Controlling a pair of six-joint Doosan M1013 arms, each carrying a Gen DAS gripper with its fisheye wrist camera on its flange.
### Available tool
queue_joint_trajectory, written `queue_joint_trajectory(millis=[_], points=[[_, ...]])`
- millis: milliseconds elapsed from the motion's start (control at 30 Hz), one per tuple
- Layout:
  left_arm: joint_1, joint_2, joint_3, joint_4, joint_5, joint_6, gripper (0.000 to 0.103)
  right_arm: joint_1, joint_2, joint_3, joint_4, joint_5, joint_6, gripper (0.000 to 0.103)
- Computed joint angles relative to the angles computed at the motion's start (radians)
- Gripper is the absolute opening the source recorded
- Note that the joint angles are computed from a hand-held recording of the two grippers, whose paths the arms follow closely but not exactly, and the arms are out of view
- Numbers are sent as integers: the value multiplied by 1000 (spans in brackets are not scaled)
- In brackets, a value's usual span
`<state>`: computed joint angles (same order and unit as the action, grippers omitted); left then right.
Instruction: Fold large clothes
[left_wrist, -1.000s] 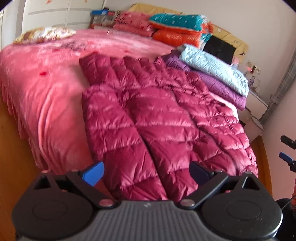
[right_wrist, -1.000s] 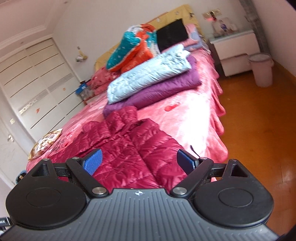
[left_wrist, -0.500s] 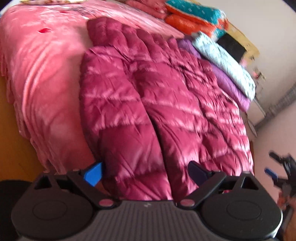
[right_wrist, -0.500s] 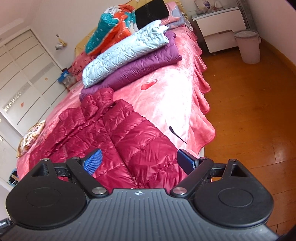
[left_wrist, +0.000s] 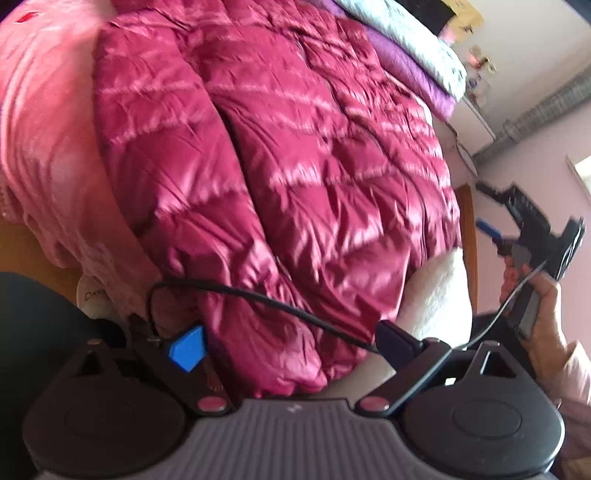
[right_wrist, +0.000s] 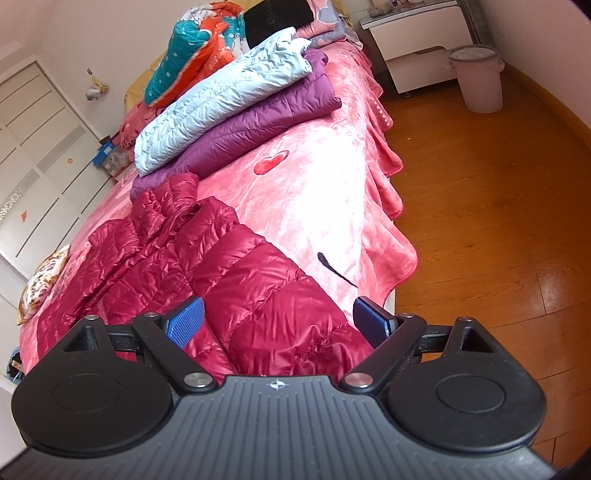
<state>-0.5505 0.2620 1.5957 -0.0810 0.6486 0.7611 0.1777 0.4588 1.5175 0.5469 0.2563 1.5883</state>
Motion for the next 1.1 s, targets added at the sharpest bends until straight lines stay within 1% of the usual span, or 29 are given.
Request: queue_joint_trajectory(millis=[67, 200, 233, 300, 367, 433, 500, 600, 633, 733, 867, 900, 933, 1000, 1033, 1100], points=[[3, -9, 0, 57, -2, -60, 96, 0, 2, -4, -32, 3, 29, 103], [11, -15, -4, 192, 16, -214, 96, -8, 9, -12, -43, 15, 51, 103], [18, -19, 4, 219, 7, -258, 96, -10, 11, -14, -44, 18, 56, 103], [34, -22, 24, 256, -40, -339, 96, -16, 17, -22, -32, 34, 50, 103], [51, -20, 44, 252, -88, -387, 96, -24, 28, -37, 24, 78, -4, 103], [65, -12, 54, 215, -125, -381, 96, -35, 45, -61, 97, 146, -80, 103], [72, -2, 59, 186, -160, -364, 96, -42, 63, -85, 135, 208, -122, 103], [87, 8, 70, 39, -202, -240, 96, -58, 88, -112, 242, 310, -207, 103], [88, 13, 68, 13, -204, -214, 96, -60, 94, -120, 250, 336, -209, 103], [82, 20, 56, 15, -192, -178, 96, -57, 106, -138, 212, 371, -170, 103], [81, 17, 61, 36, -203, -186, 83, -53, 115, -153, 119, 393, -61, 103], [80, 14, 64, 42, -205, -192, 79, -56, 118, -157, 119, 407, -48, 103], [79, 10, 68, 47, -209, -196, 77, -60, 121, -160, 131, 420, -46, 103], [77, 5, 69, 66, -205, -209, 68, -64, 127, -163, 156, 443, -50, 103], [74, 4, 67, 81, -198, -218, 65, -67, 130, -166, 171, 454, -58, 103], [68, 0, 62, 112, -177, -233, 56, -69, 130, -164, 219, 471, -100, 103]])
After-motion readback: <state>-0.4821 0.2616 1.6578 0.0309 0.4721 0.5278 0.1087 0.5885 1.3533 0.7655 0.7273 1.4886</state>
